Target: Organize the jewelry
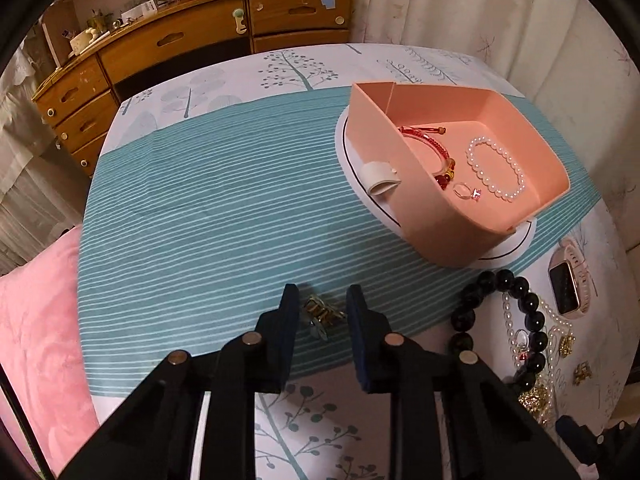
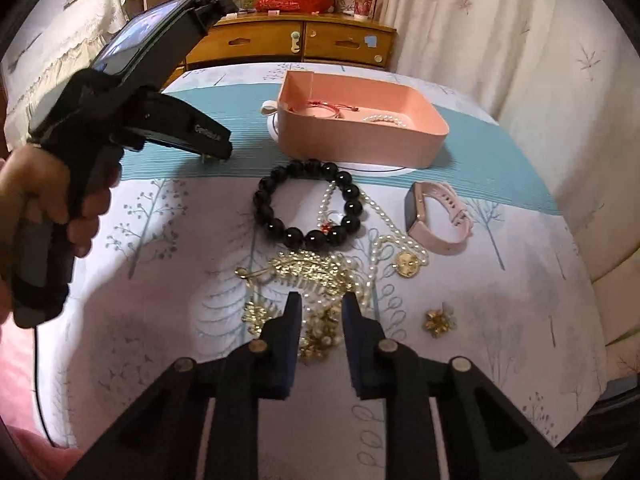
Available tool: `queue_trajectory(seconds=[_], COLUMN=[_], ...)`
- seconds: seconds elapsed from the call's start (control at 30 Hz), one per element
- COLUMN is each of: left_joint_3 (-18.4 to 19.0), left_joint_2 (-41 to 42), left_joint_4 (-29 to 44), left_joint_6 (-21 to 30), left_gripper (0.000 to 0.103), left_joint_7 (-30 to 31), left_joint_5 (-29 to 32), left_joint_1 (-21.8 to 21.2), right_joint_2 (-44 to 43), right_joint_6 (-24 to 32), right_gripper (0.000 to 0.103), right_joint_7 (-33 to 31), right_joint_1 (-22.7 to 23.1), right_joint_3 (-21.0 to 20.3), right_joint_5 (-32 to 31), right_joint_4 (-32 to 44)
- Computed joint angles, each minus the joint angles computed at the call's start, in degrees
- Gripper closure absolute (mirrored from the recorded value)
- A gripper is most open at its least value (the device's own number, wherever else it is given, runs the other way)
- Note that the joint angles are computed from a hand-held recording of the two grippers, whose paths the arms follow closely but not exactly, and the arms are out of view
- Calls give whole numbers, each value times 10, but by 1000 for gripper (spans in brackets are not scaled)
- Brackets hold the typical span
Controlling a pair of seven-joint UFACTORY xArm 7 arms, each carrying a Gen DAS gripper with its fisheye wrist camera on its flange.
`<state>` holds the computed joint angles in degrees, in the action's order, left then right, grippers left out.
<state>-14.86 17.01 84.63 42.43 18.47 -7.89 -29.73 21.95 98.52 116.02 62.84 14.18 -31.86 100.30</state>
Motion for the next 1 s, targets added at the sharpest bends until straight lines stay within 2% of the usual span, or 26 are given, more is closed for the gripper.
queue_trajectory(seconds=[0.1, 0.3, 0.37, 0.43, 0.57, 0.63, 0.77, 0.87, 1.0], left_joint_3=[-1, -1, 0, 0, -1, 0, -1, 1, 0], left_joint_2=[-3, -8, -10, -10, -10, -11, -14, -17, -20], left_joint_4=[-7, -18, -22, -22, -23, -24, -26, -28, -30], left_joint_6=[-6, -20, -25, -25, -25, -28, -25, -27, -33], left_gripper=[81, 81, 81, 81, 81, 81, 81, 81, 81], left_joint_7=[10, 18, 17, 16, 16, 17, 25, 24, 23], left_joint_5=[-4, 0, 9, 11, 10, 14, 10, 13, 7], left_joint_1=[3, 1, -2, -2, -2, -3, 0, 0, 3], right_joint_2=[-14, -16, -13, -7, 35, 32, 10, -26, -59], right_joint_6=[-35, -37, -24, -14, 37, 29, 6, -27, -34], right_gripper=[87, 90, 96, 97, 100, 103, 103, 103, 103], right_joint_7=[7, 6, -4, -21, -95, -99, -80, -32, 13], right_joint_1=[-14, -21, -25, -27, -14, -9, -9, -19, -30], right_joint_3=[3, 5, 5, 6, 0, -6, -8, -1, 16], right_joint_5=[18, 21, 30, 35, 32, 31, 39, 54, 66], right_joint_4=[-26, -30, -23, -14, 47, 42, 13, -35, -73])
